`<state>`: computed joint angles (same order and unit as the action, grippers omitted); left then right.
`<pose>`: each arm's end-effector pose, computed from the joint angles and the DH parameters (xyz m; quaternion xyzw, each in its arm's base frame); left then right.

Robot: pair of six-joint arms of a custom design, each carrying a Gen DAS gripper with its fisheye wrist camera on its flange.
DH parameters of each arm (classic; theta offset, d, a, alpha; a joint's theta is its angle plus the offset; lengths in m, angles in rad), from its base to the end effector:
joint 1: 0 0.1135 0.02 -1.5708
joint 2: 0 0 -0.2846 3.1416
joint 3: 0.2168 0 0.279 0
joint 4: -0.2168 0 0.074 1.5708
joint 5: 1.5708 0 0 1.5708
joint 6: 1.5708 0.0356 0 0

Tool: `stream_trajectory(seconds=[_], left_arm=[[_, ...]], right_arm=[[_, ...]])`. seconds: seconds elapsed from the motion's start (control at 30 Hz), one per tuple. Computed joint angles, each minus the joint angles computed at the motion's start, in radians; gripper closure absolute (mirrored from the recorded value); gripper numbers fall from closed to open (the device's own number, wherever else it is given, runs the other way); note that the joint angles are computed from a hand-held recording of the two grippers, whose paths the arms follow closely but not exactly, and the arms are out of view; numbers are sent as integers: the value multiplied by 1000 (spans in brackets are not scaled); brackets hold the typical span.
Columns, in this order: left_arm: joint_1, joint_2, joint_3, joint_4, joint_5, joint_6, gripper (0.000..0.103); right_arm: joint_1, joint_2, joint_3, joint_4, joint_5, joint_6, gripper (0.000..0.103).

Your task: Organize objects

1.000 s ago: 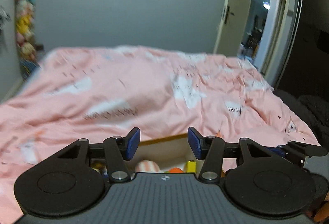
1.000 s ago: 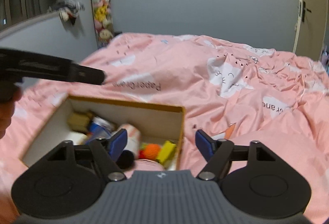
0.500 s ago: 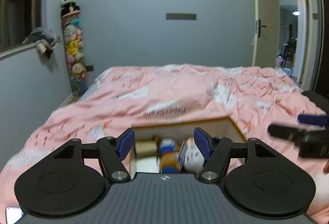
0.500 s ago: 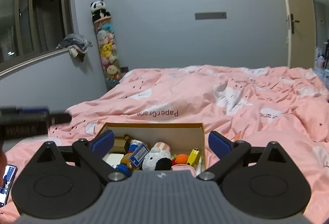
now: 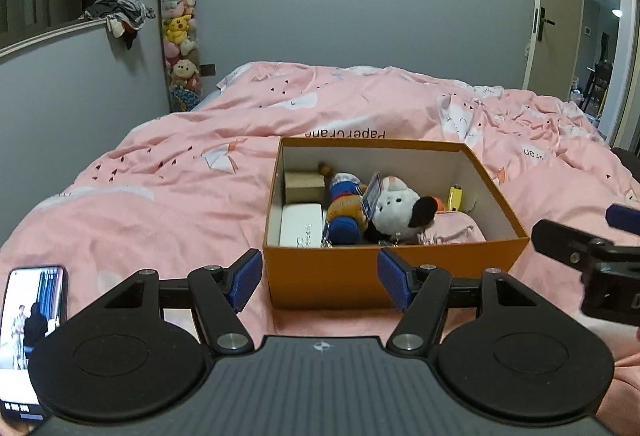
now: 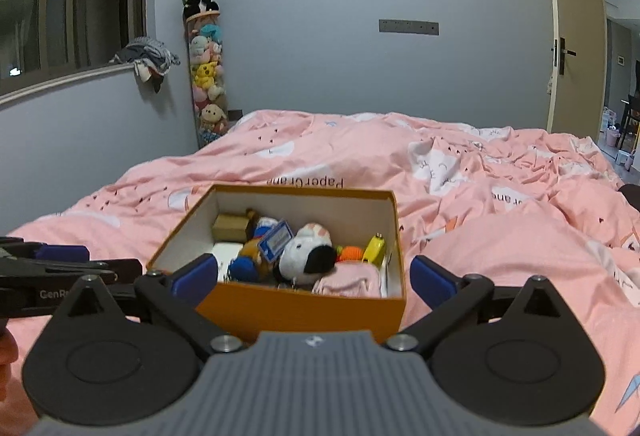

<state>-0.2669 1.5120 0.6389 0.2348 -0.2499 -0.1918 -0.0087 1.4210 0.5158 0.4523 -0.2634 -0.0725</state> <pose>0.3027 -0.0737 0.1627 -0.0227 0.8878 0.0070 0.4597 0.2905 0.0067 0.1702 -0.0964 0.8378 0.0899 0.5298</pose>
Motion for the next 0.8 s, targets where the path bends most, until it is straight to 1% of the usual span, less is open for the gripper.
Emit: stream_trajectory(seconds=[0.1, 0.23, 0.33, 0.4, 0.57, 0.8], left_arm=[[-14, -1, -11, 4, -16, -11, 27], [-27, 11, -14, 23, -21, 0, 27], [-36, 25, -18, 39, -23, 10, 27], [-44, 42, -11, 32, -28, 14, 27], [-34, 82, 6, 5, 8, -1, 28], [-37, 120, 25, -2, 6, 5, 28]], right_arm=[[1, -1, -17, 6, 18, 20, 1], [6, 10, -28, 31, 36, 3, 1], [0, 33, -21, 29, 19, 5, 1], [-4, 56, -11, 24, 0, 7, 1], [1, 106, 7, 19, 15, 0, 1], [-9, 167, 51, -31, 6, 15, 1]])
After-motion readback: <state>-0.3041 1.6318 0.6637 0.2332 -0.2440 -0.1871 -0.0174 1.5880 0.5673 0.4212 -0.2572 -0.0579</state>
